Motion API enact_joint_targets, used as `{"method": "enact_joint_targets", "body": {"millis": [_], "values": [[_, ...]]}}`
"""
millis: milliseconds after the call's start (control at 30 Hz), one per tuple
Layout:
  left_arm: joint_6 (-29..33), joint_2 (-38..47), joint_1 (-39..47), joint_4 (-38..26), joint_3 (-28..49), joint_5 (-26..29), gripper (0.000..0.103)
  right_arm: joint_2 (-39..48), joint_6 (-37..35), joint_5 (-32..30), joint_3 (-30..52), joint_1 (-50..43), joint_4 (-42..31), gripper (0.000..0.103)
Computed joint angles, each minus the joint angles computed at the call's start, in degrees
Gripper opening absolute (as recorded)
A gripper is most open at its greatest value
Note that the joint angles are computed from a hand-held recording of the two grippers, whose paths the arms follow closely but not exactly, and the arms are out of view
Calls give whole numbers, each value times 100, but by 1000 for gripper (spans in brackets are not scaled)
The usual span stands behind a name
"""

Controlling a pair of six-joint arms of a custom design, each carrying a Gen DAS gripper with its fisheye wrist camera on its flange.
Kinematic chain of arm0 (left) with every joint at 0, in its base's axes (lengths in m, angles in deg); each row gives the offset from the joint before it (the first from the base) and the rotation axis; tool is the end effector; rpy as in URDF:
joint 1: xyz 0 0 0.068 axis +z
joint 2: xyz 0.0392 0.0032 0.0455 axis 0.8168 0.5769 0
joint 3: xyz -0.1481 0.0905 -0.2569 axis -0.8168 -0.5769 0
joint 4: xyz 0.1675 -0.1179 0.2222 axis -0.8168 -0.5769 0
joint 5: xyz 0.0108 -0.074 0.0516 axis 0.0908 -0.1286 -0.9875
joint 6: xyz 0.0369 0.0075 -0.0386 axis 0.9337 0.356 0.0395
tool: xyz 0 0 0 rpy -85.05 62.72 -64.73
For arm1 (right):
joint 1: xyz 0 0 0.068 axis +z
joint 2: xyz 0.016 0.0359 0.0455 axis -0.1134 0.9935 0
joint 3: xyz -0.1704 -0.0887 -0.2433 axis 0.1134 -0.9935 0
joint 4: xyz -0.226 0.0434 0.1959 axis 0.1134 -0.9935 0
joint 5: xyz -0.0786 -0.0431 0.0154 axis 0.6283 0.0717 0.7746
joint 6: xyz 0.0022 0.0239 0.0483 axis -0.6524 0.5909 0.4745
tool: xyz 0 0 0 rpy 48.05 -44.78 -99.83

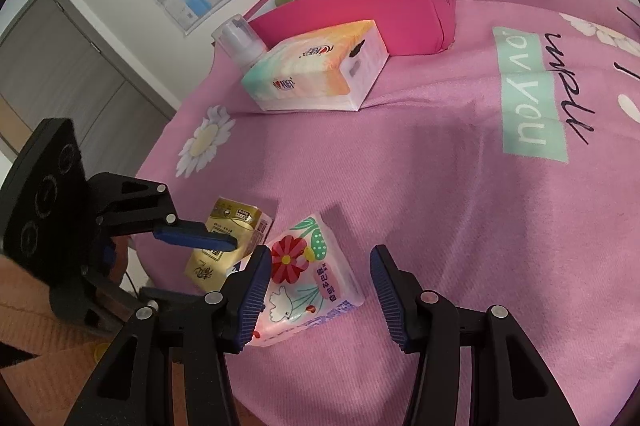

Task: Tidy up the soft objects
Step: 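Move the right tool back and lower it to the floral pink tissue pack, then close the right tool on the floral pink tissue pack and lift it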

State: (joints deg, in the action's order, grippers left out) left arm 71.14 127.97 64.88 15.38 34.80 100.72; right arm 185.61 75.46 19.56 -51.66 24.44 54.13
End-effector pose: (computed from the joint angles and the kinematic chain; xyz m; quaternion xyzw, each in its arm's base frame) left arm 0.1653 0.0141 0.0933 0.3860 0.8789 -0.0895 0.2657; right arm 0.2123 0.1425 -0.0247 -0.2366 0.8700 0.3016 0.3102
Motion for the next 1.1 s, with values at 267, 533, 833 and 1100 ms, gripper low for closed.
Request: {"method": "enact_joint_targets", "body": {"millis": [267,533,833,1100], "values": [[-912,572,-83,543,377,-315,37,104,149,-78,64,-140,152,54],[-1954,1734,339,915,1155,-43,37,180,552,-232,278,-265,213,54],[-1594,2142,929,-185,1657,1021,35,264,847,-284,405,-377,465,51],[-1609,2404,678,-288,1757,1062,34,281,795,-276,601,-345,153,35]]}}
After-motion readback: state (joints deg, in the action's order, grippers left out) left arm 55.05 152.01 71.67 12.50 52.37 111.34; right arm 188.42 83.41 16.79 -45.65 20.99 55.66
